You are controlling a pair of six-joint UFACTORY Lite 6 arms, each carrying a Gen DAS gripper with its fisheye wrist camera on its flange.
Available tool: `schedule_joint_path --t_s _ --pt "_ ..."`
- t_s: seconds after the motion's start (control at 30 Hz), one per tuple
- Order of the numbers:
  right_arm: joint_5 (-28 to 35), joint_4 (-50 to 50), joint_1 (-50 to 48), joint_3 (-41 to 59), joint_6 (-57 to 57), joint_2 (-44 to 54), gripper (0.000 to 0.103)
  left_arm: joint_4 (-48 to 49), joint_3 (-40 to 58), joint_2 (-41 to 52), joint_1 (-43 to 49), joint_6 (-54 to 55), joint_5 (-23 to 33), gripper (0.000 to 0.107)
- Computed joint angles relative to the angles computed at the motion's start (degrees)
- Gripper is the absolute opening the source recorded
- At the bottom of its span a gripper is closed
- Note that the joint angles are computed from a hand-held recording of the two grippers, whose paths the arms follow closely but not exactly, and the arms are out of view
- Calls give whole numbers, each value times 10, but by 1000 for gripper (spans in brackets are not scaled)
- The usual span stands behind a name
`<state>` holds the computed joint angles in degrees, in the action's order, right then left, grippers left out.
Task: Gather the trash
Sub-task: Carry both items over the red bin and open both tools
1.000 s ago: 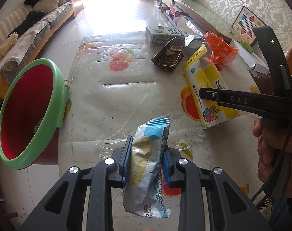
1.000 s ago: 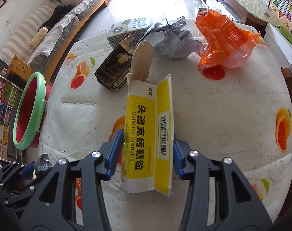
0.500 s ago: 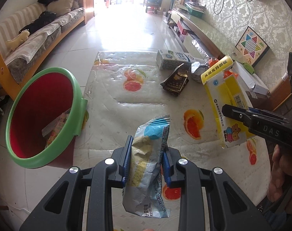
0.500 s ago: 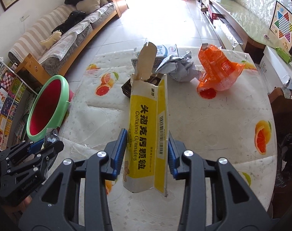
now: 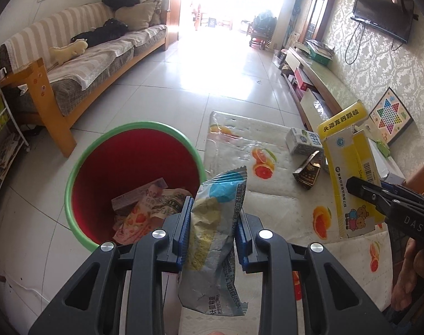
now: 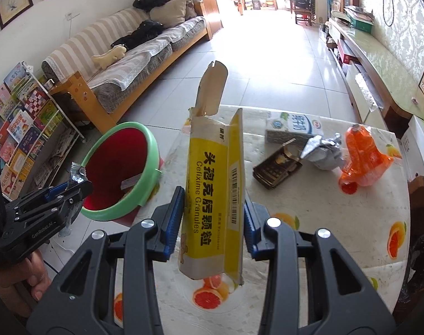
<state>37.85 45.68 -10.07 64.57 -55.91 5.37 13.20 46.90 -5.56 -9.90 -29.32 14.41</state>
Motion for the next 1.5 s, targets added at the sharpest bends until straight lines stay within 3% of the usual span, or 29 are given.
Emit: schedule_joint_path --t_s 0.4,0.53,0.6,0.67,0.77,1.03,1.2,1.5 --pt "-52 -54 170 83 110 54 38 -457 32 78 180 500 -23 26" --pt "-62 -67 193 98 128 74 38 -549 66 127 206 596 -16 28" --pt "-62 -72 200 107 137 85 38 -547 75 140 211 594 -23 35" --pt "-67 -77 210 114 141 95 38 -556 79 148 215 599 -27 65" --pt "-70 -82 221 128 149 112 38 -558 80 153 221 600 -33 73" --pt "-76 -87 261 162 166 148 38 -429 26 98 253 480 -59 78" --pt "-82 -97 300 198 189 185 38 -449 6 67 301 512 -50 79" --pt "-84 -138 362 270 249 259 39 -567 -19 39 362 638 -38 83"
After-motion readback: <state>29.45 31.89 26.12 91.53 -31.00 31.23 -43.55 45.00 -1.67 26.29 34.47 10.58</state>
